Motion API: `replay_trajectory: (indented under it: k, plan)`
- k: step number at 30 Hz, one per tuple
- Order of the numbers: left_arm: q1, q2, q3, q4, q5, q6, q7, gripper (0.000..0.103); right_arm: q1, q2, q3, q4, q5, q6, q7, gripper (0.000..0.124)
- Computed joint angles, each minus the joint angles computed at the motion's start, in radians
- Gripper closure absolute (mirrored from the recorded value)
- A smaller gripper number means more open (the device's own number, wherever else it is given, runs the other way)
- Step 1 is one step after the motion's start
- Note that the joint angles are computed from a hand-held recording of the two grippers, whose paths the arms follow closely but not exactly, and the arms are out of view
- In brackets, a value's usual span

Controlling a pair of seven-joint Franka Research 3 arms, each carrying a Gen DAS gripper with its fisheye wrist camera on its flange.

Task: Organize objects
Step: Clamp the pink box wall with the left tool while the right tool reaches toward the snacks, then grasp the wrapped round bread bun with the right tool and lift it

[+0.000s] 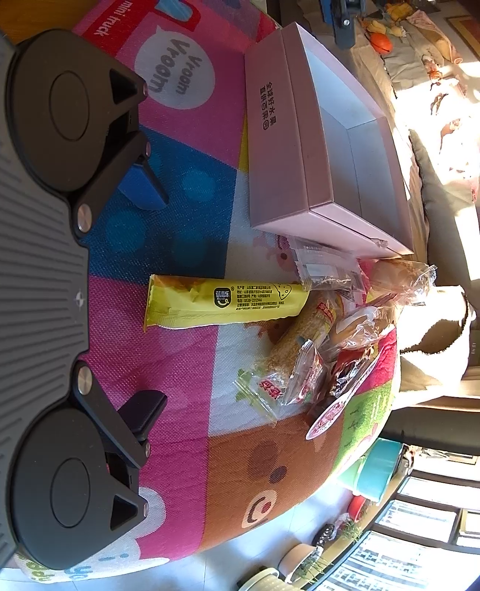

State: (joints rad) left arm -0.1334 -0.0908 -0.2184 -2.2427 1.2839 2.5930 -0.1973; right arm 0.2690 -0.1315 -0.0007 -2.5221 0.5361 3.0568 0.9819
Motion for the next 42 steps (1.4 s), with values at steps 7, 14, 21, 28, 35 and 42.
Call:
replay_trajectory:
  k: [7,14,21,28,35,42]
  plan:
    - [0.011,0.081,0.036,0.021,-0.088,0.094,0.098,0.057,0.188,-0.058,-0.160,0.091,0.581,-0.029,-0.586,0.021]
    - [0.005,0.098,0.046,0.031,-0.120,0.106,0.107,0.091,0.088,0.191,-0.119,0.508,0.484,-0.164,-0.331,0.021]
    - [-0.002,0.098,0.046,0.032,-0.112,0.093,0.102,0.092,0.087,0.633,-0.153,1.052,0.125,-0.351,0.290,0.034]
    - [0.008,0.091,0.051,0.023,-0.109,0.127,0.087,0.092,-0.011,0.779,-0.082,1.272,0.040,-0.581,0.466,0.088]
    - [0.008,0.094,0.049,0.025,-0.082,0.128,0.033,0.091,-0.247,0.394,0.119,0.827,0.341,-0.479,0.040,0.089]
    - [0.007,0.096,0.051,0.021,-0.054,0.151,0.025,0.090,-0.248,0.124,0.018,0.493,0.513,-0.525,-0.121,0.089]
